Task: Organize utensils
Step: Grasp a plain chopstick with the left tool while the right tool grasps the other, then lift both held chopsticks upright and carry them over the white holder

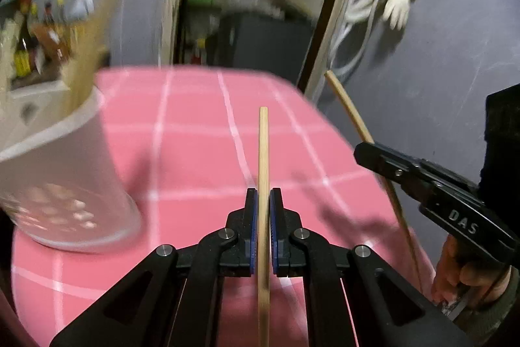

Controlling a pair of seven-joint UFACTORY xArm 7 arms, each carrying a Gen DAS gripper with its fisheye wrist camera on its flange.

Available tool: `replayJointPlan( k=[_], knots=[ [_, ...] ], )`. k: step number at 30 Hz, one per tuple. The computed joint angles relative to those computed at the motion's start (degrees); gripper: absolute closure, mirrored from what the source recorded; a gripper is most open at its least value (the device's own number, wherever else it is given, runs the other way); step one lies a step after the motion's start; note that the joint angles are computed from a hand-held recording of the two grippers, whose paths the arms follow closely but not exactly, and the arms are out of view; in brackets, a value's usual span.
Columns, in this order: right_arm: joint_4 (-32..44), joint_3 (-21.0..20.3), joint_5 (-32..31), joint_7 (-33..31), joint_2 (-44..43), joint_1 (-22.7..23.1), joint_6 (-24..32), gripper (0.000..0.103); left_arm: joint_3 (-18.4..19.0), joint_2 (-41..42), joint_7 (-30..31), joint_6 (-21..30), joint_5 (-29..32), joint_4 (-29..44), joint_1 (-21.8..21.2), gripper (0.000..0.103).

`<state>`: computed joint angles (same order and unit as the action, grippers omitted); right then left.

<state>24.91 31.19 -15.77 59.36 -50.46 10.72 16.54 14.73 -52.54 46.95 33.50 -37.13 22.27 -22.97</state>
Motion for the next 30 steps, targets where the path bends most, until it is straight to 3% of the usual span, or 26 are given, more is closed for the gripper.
replayJointPlan(
  k=[7,13,20,26,30],
  knots=[
    [3.22,10.81,-2.15,6.27,-4.29,-13.41,-13.78,0.097,4.44,-11.09,3.64,-5.79,-2.37,-1.92,-1.25,0.098],
    [9.27,19.48,2.0,7.27,-3.37,-26.85,-26.2,0.097,9.16,-12.08,3.94,-10.71,-1.24,1.87,-3.62,0.098],
    [16.68,30.09,11.78,9.97,-7.15,-43.23,-35.56,0.097,19.55,-7.2,5.26,-17.19,-0.86,10.41,-11.02,0.098],
    [23.63,35.29,16.8,13.73,-12.68,-55.69,-40.14,0.097,29.38,-4.83,5.85,-24.69,-0.49,17.82,-20.29,0.098],
    [26.51,36.73,18.42,17.27,-16.78,-61.61,-41.94,0.097,33.67,-6.53,6.16,-31.23,1.47,20.17,-26.01,0.098]
  ],
)
